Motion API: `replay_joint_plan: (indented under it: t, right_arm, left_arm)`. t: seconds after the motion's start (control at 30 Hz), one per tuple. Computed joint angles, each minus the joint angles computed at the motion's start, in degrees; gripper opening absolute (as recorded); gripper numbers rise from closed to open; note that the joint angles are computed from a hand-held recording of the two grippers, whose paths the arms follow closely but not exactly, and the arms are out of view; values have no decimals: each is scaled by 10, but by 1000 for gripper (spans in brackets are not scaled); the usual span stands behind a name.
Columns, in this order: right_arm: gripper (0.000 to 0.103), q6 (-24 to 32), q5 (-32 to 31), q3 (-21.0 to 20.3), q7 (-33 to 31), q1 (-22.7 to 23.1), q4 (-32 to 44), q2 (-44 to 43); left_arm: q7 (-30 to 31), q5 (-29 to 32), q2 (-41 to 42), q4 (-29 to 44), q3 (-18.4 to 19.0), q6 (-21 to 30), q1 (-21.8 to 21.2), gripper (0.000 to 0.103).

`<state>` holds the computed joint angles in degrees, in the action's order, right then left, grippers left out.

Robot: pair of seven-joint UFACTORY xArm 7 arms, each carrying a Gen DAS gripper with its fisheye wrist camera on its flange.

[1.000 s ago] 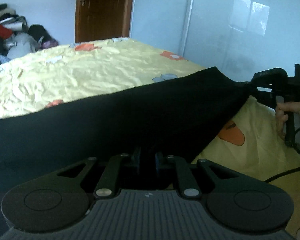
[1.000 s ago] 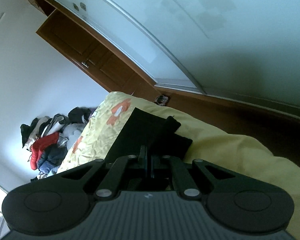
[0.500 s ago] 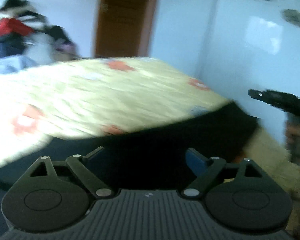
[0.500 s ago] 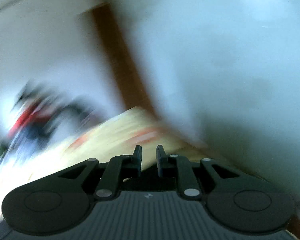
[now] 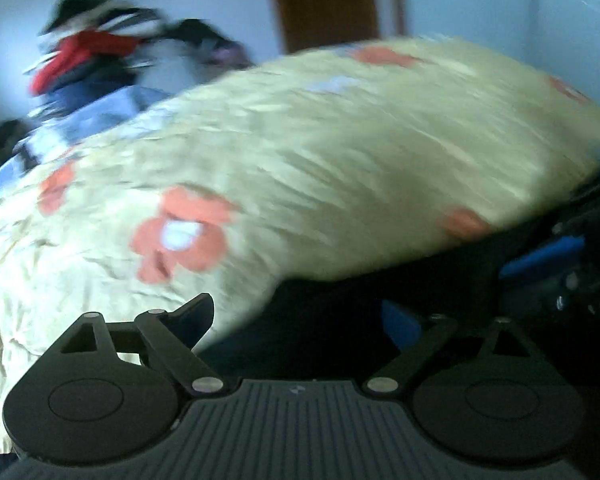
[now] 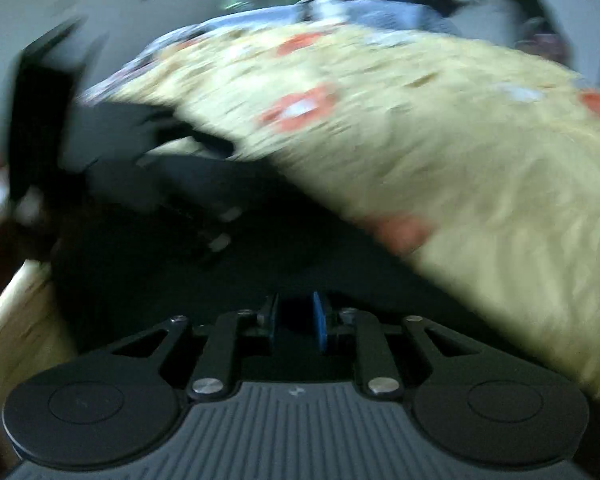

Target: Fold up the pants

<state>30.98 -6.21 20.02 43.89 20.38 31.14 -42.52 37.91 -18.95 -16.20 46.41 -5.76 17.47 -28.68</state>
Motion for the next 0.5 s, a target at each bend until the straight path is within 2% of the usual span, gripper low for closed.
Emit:
replay_joint_plan:
  t: [0.07,0.1,0.13,0.17,0.23,0.27,0.33,0.37,0.4,0.43,0.5]
  right_arm:
    - [18,-6,-33,33,52,-61,-3,-14]
    - [18,21,-61,69,96,-101,6,-29]
    - [19,56,-78,90,116,-117,16,-45]
    - [19,67,-79,92,116,-109,15,-65]
    - [23,73,-61,55,94,-38,-1,-95]
    - [28,98,-45,43,73,-5,1,-100]
    - [35,139,-23,36,46,31,5,-98]
    - [40,146,-13,34,42,39,0,-95]
    - [41,150,-7,39,51,40,-12,-103]
    - [41,134,-14,43,74,45,-32,-126]
    - [41,163,9,44,73,61,-35,-152]
  left_arm:
    - [-84,50,15,5,-36,-41,44,85]
    - [-115,78,13,0,-47,-59,61,81]
    - [-126,88,6,-6,-45,-73,66,81]
    - [-113,78,-4,-14,-23,-83,46,83]
    - [-62,43,-31,-28,28,-71,-5,85]
    - [-46,33,-38,-29,40,-62,-18,85]
    - [-15,3,-58,-37,59,-40,-48,87]
    - [3,-13,-66,-40,68,-21,-63,90]
    - [26,-28,-68,-42,75,-6,-79,90]
    - [44,-29,-71,-47,71,5,-79,91]
    - [42,10,-79,-75,32,-19,-42,89]
